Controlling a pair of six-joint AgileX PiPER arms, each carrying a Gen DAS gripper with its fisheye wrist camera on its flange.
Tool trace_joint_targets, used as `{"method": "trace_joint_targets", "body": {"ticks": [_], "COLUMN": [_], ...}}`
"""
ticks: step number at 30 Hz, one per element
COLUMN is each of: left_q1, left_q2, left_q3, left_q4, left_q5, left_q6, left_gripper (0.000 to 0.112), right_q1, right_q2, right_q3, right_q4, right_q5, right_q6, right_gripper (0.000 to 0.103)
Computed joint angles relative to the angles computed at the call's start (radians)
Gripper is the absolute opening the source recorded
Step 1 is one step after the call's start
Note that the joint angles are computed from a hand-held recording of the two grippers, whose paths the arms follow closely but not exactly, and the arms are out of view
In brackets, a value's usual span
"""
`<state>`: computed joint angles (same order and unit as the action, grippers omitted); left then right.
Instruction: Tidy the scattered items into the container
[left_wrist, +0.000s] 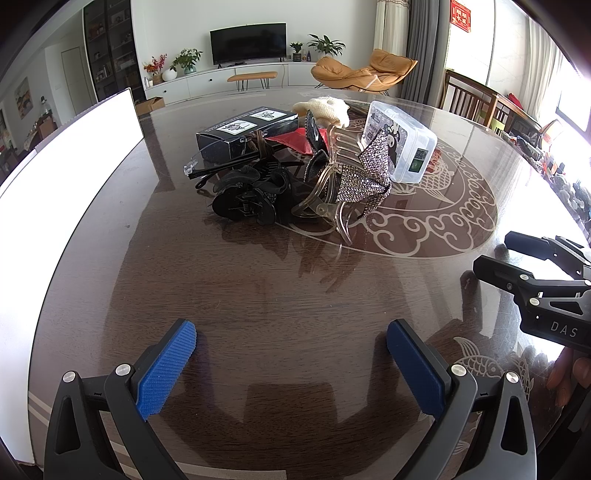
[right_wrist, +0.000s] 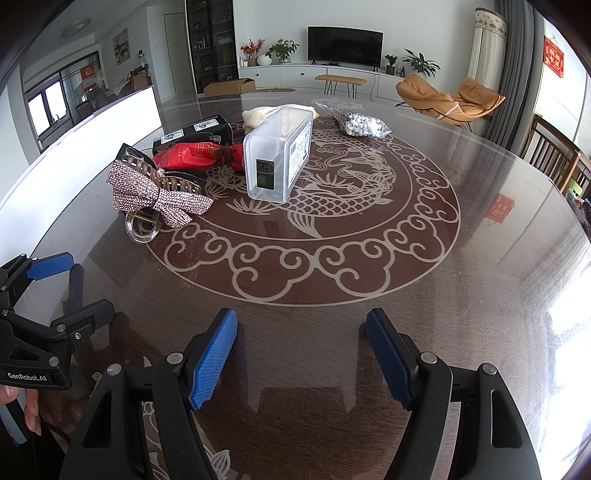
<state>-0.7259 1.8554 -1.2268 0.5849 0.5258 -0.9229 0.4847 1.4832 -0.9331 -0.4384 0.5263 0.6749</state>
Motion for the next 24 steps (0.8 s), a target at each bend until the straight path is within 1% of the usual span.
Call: {"method": "trace_joint_targets", "body": {"ticks": [14, 15, 17, 19, 22, 24], "left_q1": [0.003, 0.009, 0.034, 0.067, 0.115, 0.146], "left_q2": [0.0, -0.001, -0.011, -0.026, -0.061, -0.078], "left_q3": [-0.001, -0.001, 0.006, 0.014, 0.055, 0.083], "left_q4": [-0.007, -0.025, -0.102, -0.17, -0.162, -0.134], "left_q5": [-0.002, -0.007, -0.027, -0.017, 0.001, 0.001], "left_q6": [0.012, 0.042, 0.168, 0.256, 0.222, 0.171], "left_gripper": [0.103, 0.103, 0.103, 0.103, 0.103, 0.103], "right_q1": [0.001, 0.001, 0.0, 0.001, 0.001, 0.002], "right_q2": [-0.001, -0.001, 0.0, -0.001, -0.001, 0.007], "right_q3": [0.001, 0.001, 0.001, 0.001, 0.001, -0.017], "right_q4": [-0.001, -0.001, -0.002, -0.003, -0.003, 0.015], "right_q5": [0.0, 0.0, 0.0, 0.0, 0.0, 0.02], "right_q6": [0.002, 0.002, 0.002, 0.003, 0.003, -0.017], "right_gripper": [0.073, 0.073, 0.073, 0.073, 0.073, 0.073]}}
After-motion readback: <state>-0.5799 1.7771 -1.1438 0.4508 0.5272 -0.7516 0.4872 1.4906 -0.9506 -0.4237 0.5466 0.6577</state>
